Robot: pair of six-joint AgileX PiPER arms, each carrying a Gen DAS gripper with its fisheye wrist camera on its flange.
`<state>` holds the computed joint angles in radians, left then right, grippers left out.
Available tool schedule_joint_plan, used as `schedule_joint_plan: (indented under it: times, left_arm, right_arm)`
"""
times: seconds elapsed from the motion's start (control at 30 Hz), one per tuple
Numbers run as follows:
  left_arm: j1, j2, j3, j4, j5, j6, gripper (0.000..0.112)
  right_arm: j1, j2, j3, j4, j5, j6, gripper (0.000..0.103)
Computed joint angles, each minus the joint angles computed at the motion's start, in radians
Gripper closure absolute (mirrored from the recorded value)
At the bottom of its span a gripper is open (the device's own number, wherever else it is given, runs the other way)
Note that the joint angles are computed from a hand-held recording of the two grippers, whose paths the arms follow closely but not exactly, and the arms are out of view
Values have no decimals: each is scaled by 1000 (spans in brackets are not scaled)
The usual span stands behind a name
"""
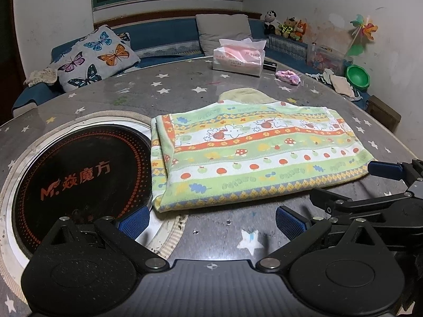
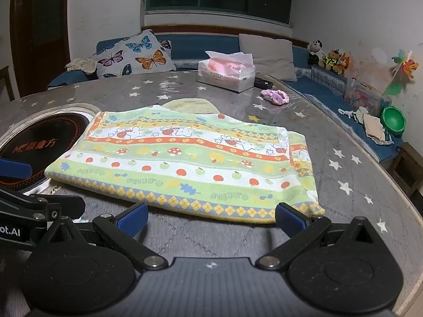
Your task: Fold clothes
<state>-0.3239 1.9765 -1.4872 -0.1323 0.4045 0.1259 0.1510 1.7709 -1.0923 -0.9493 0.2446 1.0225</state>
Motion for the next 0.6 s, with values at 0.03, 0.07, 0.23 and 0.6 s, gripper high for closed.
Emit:
schedule_joint_plan:
  times: [0.03, 0.07, 0.23, 0.6]
  left_arm:
    - [1, 3, -6, -1, 4, 1, 9]
    - [2, 6, -12, -3, 8, 3, 9]
    - [6, 19, -40, -8, 24, 5, 9]
    - [10, 40, -80, -6, 47, 0, 9]
  right_arm:
    - [0, 4, -7, 12, 5, -13, 0]
    - [1, 7, -11, 19, 8, -20, 0]
    - [-1, 19, -37, 68, 18, -75, 0]
    - [-11, 42, -78, 143, 34, -157, 0]
